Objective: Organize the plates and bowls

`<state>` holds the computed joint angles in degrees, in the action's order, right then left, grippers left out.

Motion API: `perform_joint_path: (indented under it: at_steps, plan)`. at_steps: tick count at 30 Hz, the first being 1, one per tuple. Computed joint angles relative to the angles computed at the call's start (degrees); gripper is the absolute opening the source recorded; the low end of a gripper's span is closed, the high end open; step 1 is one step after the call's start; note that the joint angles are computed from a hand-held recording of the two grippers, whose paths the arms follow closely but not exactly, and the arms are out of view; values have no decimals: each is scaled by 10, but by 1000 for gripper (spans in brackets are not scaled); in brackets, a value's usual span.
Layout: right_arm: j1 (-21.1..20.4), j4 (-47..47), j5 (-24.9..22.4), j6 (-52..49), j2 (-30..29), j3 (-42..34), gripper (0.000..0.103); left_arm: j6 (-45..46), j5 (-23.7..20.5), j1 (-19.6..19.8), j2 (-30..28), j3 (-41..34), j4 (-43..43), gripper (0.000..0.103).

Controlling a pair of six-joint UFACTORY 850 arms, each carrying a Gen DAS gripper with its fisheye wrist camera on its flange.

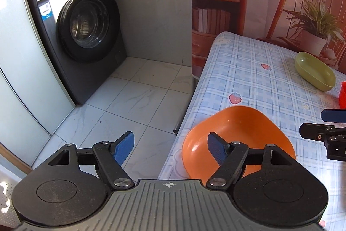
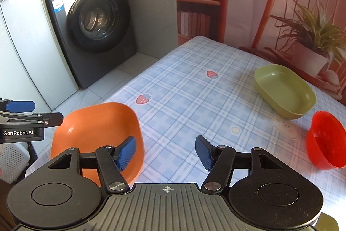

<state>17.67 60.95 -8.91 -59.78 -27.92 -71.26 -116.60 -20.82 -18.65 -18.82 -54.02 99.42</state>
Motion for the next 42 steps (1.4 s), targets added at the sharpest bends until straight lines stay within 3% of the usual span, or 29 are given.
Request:
perform_joint_path:
  at_steps: [4,6,10,13,15,18,21,30,42]
  plan:
    - [6,-57,-13,52,-13,-3,41,3,26,7,-13,1,-18,71]
    - [3,-41,-27,34,-17,-3,37,-9,38,8,-14,4,-6,64]
    - [0,5,-43,-20,-20,1,29,-27,49,7,-14,12,4,50]
    - [-4,39,-61,-56,-19,2,23,-23,44,4,-19,12,-18,31]
    - [-8,76,-73,-93,-18,5,19,-68,51,5,-17,18,25,24]
    - [-12,103,-82,-119,-14,11,11,-29,43,-5,-20,11,-3,13]
    - [-15,111,-81,-121,-8,19,11,5,39,-11,-21,6,-39,12]
    - [-45,183,-78,-171,43,66,11,27,30,-38,-13,-15,-40,11]
    - [-137,231,-66,-163,152,175,11,70,59,-108,-53,-96,-8,11]
